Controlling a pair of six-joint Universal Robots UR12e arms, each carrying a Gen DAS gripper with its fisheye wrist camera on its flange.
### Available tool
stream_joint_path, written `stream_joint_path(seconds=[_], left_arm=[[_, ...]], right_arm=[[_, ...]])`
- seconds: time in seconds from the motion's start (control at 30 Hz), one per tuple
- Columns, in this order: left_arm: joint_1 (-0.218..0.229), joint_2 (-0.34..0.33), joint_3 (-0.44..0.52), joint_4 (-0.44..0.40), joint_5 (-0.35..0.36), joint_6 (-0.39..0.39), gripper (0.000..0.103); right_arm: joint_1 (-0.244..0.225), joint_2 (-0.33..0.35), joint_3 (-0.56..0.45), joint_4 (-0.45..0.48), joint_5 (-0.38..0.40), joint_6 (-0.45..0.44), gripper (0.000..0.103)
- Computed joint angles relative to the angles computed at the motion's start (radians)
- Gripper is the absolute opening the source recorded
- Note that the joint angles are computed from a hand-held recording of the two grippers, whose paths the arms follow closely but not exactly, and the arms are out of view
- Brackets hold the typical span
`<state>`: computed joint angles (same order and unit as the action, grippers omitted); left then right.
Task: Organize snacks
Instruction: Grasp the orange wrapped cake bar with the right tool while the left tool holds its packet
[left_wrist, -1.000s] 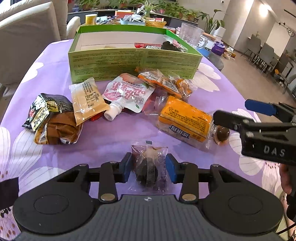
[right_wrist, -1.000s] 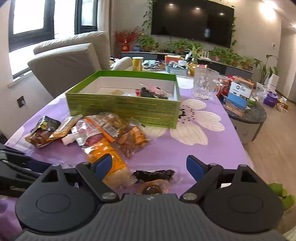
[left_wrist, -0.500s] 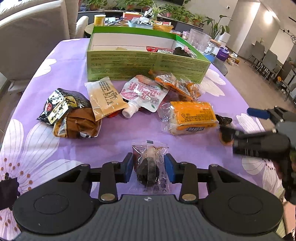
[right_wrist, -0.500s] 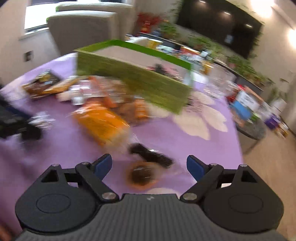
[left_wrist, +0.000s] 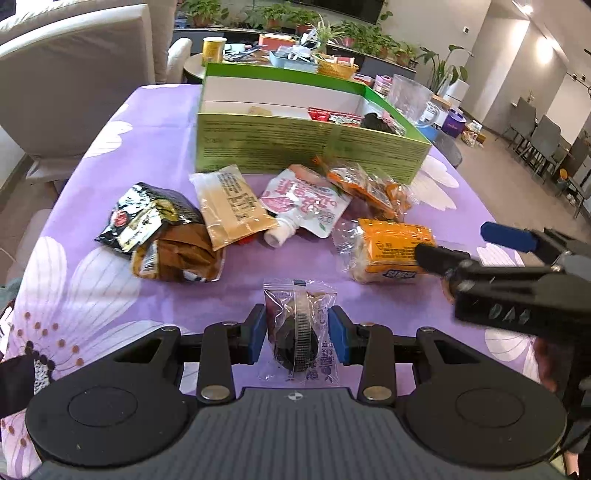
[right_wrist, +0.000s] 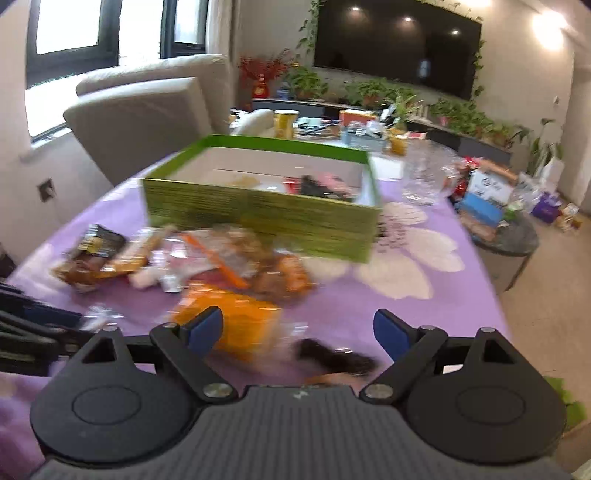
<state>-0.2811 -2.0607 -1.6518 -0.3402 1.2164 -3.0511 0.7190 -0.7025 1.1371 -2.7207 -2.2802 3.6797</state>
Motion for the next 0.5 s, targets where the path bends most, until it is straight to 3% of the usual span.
stream_joint_path(seconds=[0.17,0.5], left_arm=[[0.012,0.011,-0.019,0.012,0.007,-0.012,0.034],[0.030,0.013,-0.028,0.021,-0.002,-0.034,0.034]], right_arm=[[0.012,0.053,-0.078,0.024,-0.014,-0.016,0.103],[-0.002,0.095,-0.174,0.156,0.040,0.195,0.103]])
